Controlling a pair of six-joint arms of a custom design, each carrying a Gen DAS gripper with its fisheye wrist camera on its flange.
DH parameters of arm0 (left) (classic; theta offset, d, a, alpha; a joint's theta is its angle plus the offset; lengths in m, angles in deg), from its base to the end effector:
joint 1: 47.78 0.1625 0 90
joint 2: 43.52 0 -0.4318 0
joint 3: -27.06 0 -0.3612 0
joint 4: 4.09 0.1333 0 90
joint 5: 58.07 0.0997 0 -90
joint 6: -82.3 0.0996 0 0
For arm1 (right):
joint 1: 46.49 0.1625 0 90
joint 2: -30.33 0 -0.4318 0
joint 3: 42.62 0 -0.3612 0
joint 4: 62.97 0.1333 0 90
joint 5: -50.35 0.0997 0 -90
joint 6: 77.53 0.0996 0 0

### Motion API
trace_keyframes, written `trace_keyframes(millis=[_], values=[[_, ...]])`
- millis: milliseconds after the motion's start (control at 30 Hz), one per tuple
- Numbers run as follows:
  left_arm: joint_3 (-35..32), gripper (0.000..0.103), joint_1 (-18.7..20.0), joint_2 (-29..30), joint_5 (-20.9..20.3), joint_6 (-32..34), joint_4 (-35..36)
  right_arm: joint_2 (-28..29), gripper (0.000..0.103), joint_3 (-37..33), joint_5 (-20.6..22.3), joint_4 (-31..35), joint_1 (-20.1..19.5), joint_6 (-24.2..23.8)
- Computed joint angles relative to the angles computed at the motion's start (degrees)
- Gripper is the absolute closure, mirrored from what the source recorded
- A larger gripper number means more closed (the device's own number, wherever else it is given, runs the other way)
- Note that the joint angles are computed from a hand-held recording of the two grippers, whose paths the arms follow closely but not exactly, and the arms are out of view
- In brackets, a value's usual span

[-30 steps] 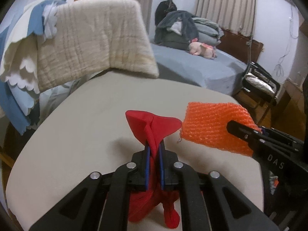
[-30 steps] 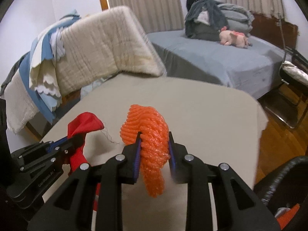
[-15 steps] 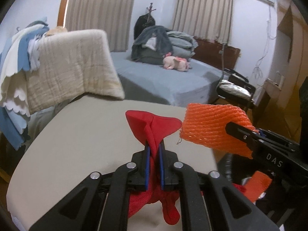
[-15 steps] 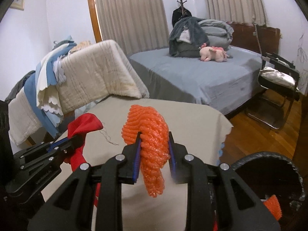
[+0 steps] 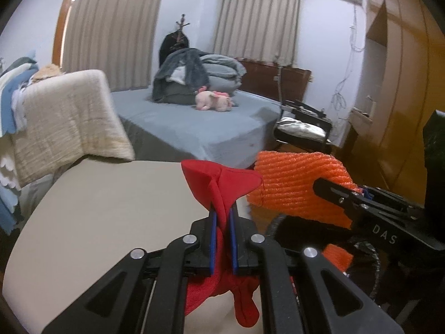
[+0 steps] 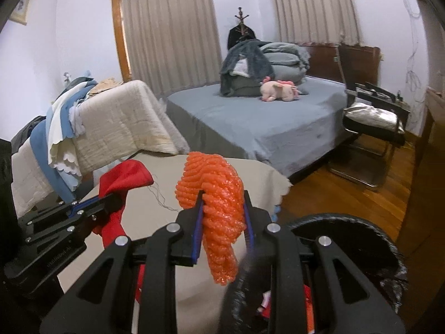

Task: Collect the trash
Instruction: 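Carry the red cloth and orange net over the bin and open both tools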

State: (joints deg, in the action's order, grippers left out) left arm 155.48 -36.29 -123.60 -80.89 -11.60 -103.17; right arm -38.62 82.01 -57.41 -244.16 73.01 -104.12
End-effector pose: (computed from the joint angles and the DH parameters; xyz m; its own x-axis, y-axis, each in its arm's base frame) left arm -0.3150 -0.2937 0.2250 -0.7906 -0.1876 -0.5828 0.4416 0.4846 -0.7551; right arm 0.3333 -0.3801 0.2479 -0.6398 -0.5986 0.4820 -0.7685 0.4927 -0.4083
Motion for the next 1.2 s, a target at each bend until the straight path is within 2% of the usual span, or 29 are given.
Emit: trace_keyframes(millis=[400, 600, 733, 1033, 1200], values=[[0.56, 0.095, 2.56, 11.04, -0.83, 25.94, -34.06, -8.16, 0.079, 3.61, -4.32, -1.44, -4.81, -2.23], [-0.83, 0.095, 4.74, 18.69, -3.74, 41.09, -52.63, -10.93, 0.079, 5.21, -6.86, -2.76, -7.90, -3.90], [-2.43, 0.095, 6.32, 23.32, -6.11, 48.52, -61.55, -12.52, 0.079, 6.29, -8.06, -4.05, -10.81, -4.79], [-7.55, 0.095, 10.83, 32.73, -11.92, 60.17, -74.64, -12.06, 0.079, 7.10, -9.22, -7.26, -16.89, -6.97], [-9.30, 0.095, 13.75, 35.89, -15.07, 63.04, -77.15, -10.47, 0.078, 7.14, -9.17, -8.01, -19.87, -7.82]])
